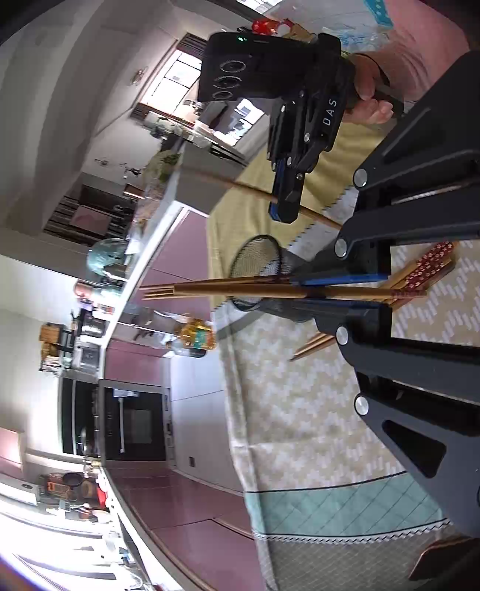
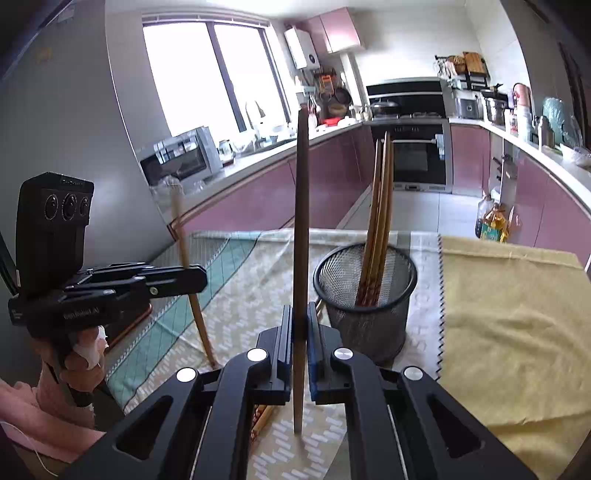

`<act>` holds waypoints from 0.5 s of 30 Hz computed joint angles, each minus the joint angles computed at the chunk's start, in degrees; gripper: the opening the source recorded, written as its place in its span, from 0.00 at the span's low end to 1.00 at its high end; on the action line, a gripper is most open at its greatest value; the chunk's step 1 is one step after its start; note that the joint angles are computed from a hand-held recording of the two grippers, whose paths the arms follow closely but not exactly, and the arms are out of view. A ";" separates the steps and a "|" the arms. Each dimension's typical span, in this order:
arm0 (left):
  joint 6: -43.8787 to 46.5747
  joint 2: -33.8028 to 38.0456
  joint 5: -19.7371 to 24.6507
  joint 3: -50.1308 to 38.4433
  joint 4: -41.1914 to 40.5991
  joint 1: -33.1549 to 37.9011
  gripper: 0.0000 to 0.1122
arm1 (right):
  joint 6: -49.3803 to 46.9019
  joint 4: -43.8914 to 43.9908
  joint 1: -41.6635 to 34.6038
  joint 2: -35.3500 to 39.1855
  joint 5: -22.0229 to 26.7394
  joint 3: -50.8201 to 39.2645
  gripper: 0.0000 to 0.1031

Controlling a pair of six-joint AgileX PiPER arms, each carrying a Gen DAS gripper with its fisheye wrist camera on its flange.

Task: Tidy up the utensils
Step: 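Lift the chopstick upright with the right gripper above the mesh cup, then lower the chopstick into the mesh cup and open the right gripper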

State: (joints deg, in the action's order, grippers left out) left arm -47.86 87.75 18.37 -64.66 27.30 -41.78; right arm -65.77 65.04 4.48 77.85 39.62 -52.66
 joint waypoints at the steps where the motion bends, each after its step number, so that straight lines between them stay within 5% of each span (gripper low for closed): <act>1: 0.35 -0.41 -0.32 -0.20 -0.20 0.22 0.06 | -0.28 0.37 -0.63 -0.18 0.41 -0.49 0.06; 15: 1.35 3.22 1.19 -13.09 0.98 2.32 0.06 | 1.78 0.97 -4.49 1.55 2.78 -12.34 0.06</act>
